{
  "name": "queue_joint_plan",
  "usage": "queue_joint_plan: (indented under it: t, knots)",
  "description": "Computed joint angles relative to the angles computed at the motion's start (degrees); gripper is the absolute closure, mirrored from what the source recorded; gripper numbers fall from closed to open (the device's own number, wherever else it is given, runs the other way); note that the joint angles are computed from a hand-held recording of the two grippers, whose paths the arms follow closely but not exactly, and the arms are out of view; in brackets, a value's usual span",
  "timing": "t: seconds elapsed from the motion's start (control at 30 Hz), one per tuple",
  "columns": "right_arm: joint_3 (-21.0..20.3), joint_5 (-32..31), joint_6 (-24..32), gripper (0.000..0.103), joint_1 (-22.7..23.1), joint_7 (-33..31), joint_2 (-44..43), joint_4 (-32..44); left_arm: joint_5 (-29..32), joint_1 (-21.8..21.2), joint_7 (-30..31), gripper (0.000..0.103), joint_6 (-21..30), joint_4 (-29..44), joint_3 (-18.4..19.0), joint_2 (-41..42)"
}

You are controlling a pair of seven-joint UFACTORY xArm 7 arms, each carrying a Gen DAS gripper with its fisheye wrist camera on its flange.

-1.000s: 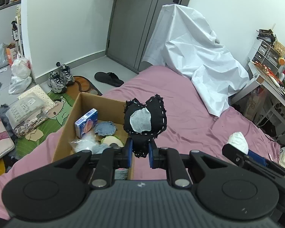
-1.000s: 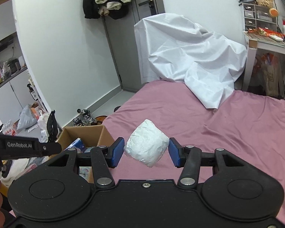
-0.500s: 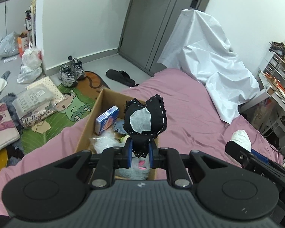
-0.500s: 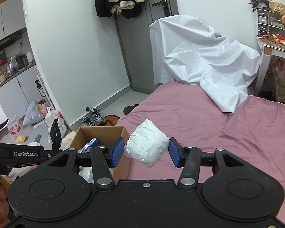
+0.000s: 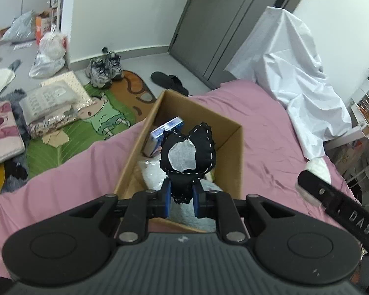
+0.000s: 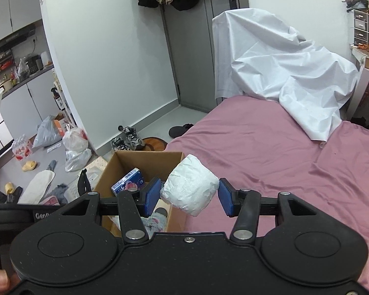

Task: Organize soft objects
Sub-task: 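Carry the white paper ball and black plush over the cardboard box, then open both tools to drop the paper ball and black plush into the box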

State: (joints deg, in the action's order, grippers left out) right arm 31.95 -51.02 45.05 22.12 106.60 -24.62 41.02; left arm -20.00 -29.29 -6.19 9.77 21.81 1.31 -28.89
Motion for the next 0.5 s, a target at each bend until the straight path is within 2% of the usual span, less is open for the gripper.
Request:
queue_joint_plan:
  t: [0.17, 0.3, 0.37, 0.43, 0.5]
  knots:
    - [-0.62, -2.86, -0.89, 0.053, -0.99, 1.08, 3.59, 1.65, -3.85, -3.47, 3.46, 0.087, -0.53, 0.44, 4.59, 2.04]
    - [-1.99, -5.24, -0.74, 0.053, -0.31, 1.7, 6.67, 3.2, -5.63, -3.04, 4.13, 0.083, -0.61, 1.13, 4.47, 3.59]
    - [-2.92, -6.28, -0.59, 0.053, 0.4, 1.87, 8.13, 3.91, -7.19, -3.59, 5.13, 0.072, -0.71, 1.41, 5.23, 3.95]
    - [-3.95, -7.16, -0.47, 0.053, 1.19, 1.94, 9.49, 4.61, -7.46, -2.51, 4.93, 0.058, -1.23, 1.33, 4.28, 3.96]
    - [-4.89, -8.06, -0.28, 0.053, 2.0, 2.17, 10.89, 5.45, -7.66, -2.73, 5.61, 0.054, -3.11, 0.97, 4.28, 3.86]
